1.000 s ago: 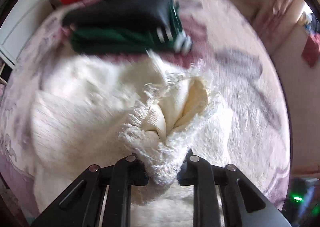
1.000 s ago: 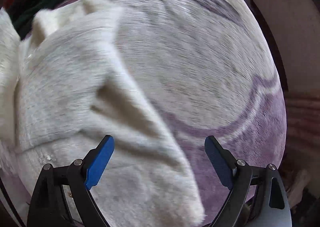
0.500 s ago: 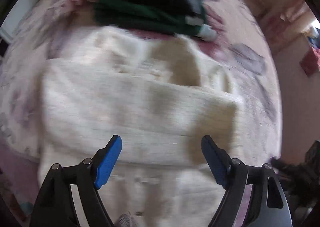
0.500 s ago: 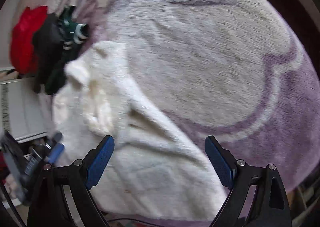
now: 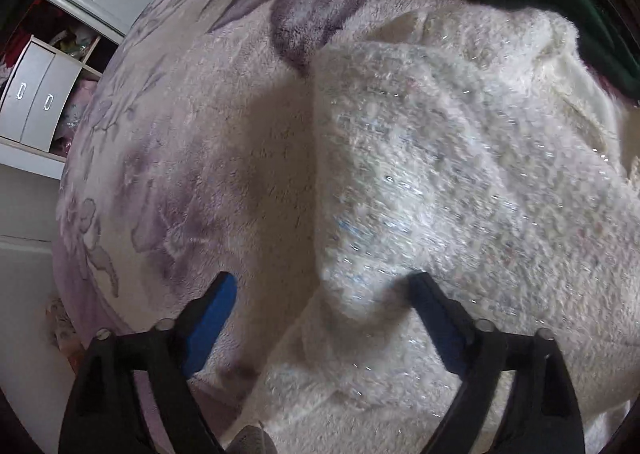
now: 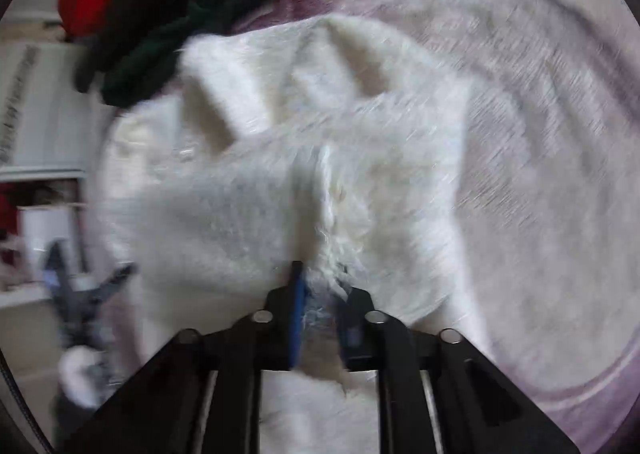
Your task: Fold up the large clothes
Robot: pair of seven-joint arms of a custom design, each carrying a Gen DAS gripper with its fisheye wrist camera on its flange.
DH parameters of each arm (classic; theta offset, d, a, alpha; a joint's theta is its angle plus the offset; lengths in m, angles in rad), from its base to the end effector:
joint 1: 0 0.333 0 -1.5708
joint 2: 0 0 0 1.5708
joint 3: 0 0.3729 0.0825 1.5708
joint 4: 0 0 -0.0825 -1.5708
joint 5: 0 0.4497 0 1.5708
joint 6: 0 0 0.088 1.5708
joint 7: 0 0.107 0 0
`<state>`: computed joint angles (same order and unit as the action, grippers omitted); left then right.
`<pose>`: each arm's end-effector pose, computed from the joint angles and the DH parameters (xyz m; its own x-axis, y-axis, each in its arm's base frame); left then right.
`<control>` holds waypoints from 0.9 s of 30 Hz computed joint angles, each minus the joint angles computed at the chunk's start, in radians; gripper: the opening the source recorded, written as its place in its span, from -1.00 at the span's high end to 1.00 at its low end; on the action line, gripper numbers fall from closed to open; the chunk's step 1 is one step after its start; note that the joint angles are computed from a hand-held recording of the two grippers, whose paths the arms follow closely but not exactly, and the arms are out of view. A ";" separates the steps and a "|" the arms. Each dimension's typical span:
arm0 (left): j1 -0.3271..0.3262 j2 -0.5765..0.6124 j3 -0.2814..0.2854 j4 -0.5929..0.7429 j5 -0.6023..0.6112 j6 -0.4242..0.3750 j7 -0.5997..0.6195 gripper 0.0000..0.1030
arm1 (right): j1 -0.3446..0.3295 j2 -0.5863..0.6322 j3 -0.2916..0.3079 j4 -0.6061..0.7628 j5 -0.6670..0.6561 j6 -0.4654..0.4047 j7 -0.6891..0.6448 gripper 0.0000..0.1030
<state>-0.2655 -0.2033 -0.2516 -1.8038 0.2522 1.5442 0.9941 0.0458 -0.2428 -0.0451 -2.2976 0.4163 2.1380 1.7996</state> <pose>0.4770 -0.2565 0.6732 0.0783 -0.9559 -0.2830 -0.9926 -0.0485 -0.1110 0.5252 0.0168 0.4825 -0.4028 -0.8384 -0.3672 -0.9079 0.4167 0.0446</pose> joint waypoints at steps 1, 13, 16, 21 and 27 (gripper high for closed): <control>0.002 -0.004 0.004 -0.006 -0.012 0.007 -0.009 -0.90 | -0.004 0.007 -0.002 -0.002 -0.025 0.021 0.032 0.77; 0.006 -0.185 -0.015 -0.030 0.068 -0.142 -0.015 -0.89 | -0.046 -0.093 0.007 -0.028 -0.201 -0.239 -0.034 -0.03; 0.002 -0.214 -0.008 -0.078 0.038 -0.180 -0.013 -0.89 | -0.013 -0.057 0.031 -0.053 -0.201 -0.199 -0.088 -0.02; -0.020 -0.198 -0.019 -0.138 0.063 -0.149 0.036 -0.89 | -0.017 -0.052 0.052 -0.092 -0.227 -0.019 0.064 0.39; -0.008 -0.125 -0.029 -0.142 0.163 -0.125 0.032 -0.96 | -0.013 -0.064 0.048 -0.112 -0.227 0.005 0.169 0.42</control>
